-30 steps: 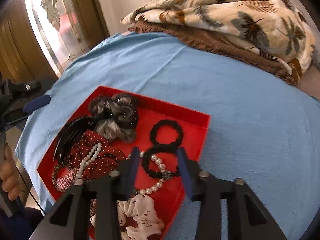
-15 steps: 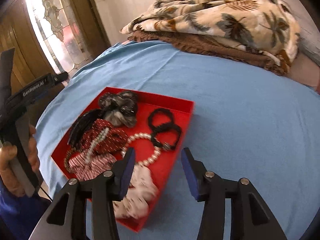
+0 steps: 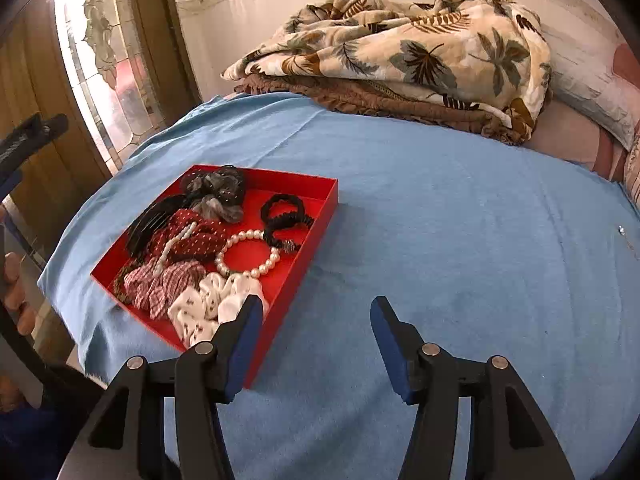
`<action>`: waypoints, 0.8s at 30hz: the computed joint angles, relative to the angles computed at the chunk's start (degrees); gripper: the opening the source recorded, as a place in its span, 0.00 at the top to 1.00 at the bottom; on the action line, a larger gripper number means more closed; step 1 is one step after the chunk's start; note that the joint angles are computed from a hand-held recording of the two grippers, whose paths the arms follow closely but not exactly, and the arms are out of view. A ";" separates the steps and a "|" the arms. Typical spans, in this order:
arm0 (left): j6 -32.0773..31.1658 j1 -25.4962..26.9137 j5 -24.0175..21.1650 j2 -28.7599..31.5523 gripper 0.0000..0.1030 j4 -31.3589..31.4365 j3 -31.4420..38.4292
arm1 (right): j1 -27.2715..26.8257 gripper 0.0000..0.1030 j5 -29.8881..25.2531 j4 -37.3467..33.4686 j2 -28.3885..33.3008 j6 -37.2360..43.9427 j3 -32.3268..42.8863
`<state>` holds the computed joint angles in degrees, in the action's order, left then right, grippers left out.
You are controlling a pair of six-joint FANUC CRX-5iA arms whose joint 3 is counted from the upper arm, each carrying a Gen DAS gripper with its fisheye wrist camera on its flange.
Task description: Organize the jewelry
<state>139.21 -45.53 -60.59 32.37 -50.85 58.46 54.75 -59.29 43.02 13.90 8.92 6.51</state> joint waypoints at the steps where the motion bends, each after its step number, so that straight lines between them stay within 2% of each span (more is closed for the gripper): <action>1: 1.18 -0.39 1.83 -1.69 0.00 -0.30 -2.70 | 0.30 0.40 0.07 0.37 -0.36 -0.42 -0.62; 3: 0.39 -1.55 -0.14 -2.26 0.00 0.17 -3.05 | 1.04 0.38 0.23 1.33 -1.34 -1.78 -2.32; 6: -5.89 -2.20 -2.66 -1.38 0.00 4.58 -1.47 | 2.03 0.36 0.54 2.67 -2.64 -3.78 -4.50; 8: -7.93 -2.51 -3.83 -1.38 0.00 6.90 -1.57 | 2.60 0.35 0.26 3.46 -3.23 -4.83 -5.45; 12: -8.49 -2.61 -4.13 -2.97 0.00 11.94 -4.99 | 3.84 0.34 -0.98 5.15 -4.67 -6.69 -7.46; 18: -11.72 -4.53 -9.87 -1.34 0.00 11.03 -2.77 | 5.35 0.30 -2.70 6.91 -5.79 -7.92 -8.98; 24: -13.87 -4.03 -11.18 -1.01 0.00 14.36 -2.59 | 6.50 0.27 -4.48 7.55 -5.01 -6.42 -8.20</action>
<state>125.34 -49.56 -71.76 31.36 -36.49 55.87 61.26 -63.77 50.58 8.89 2.50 -1.69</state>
